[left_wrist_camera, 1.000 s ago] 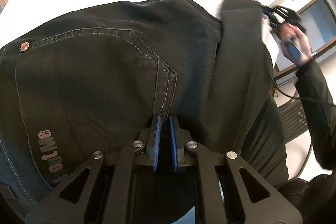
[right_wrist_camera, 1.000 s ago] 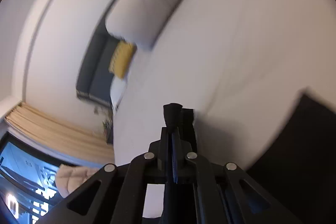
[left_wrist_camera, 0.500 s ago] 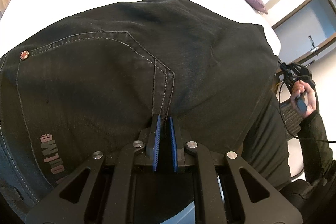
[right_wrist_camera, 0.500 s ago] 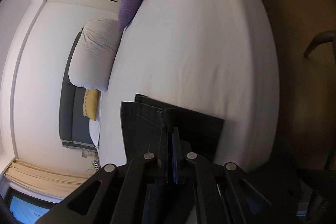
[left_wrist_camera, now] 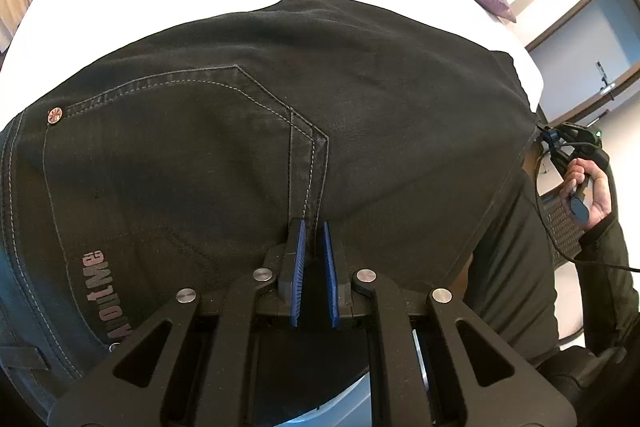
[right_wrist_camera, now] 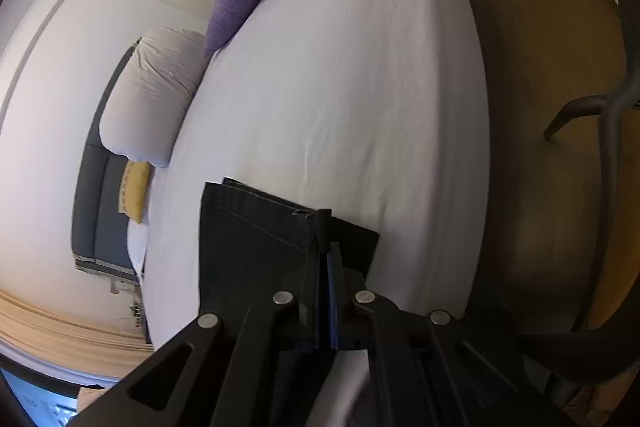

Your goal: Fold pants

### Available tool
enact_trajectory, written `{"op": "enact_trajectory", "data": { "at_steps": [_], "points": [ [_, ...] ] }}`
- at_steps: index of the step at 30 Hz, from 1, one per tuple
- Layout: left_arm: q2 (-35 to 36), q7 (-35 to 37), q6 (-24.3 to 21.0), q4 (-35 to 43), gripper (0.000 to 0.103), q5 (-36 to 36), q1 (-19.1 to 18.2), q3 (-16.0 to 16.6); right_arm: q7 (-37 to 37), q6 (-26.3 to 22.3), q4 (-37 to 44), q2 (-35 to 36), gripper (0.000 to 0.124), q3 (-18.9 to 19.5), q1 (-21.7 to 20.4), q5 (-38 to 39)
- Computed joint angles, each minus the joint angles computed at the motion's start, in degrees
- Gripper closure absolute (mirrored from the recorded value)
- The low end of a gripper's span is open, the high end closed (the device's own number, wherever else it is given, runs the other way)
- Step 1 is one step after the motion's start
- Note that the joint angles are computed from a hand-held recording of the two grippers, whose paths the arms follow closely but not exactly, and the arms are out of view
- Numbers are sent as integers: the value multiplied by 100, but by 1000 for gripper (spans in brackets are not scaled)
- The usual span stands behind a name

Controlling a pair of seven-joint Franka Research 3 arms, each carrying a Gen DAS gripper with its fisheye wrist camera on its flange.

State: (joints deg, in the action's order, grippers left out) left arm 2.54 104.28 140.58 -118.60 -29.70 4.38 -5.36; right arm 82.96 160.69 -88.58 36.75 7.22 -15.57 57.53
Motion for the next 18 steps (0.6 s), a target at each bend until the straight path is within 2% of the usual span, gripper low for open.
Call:
{"op": "enact_trajectory", "data": {
  "at_steps": [3, 10, 12, 13, 15, 18],
  "points": [
    [-26, -23, 52, -50, 94, -34, -14, -11, 344, -48, 109, 80, 120, -230, 194, -420],
    [-128, 31, 164, -197, 94, -96, -38, 14, 1019, -99, 244, 293, 120, -447, 298, -1097],
    [-162, 133, 220, -264, 94, -222, -39, 30, 1364, -289, 486, 463, 120, -754, 494, -1501],
    [-172, 181, 241, -294, 94, -316, -37, 40, 1932, -373, 565, 526, 119, -1136, 741, -2076],
    [-202, 270, 228, -331, 94, -449, -23, 69, 2371, -528, 693, 530, 118, -1478, 970, -2712],
    [-258, 397, 287, -424, 94, -611, -15, 106, 2195, -111, 431, 123, 112, -1570, 1189, -3435]
  ]
}}
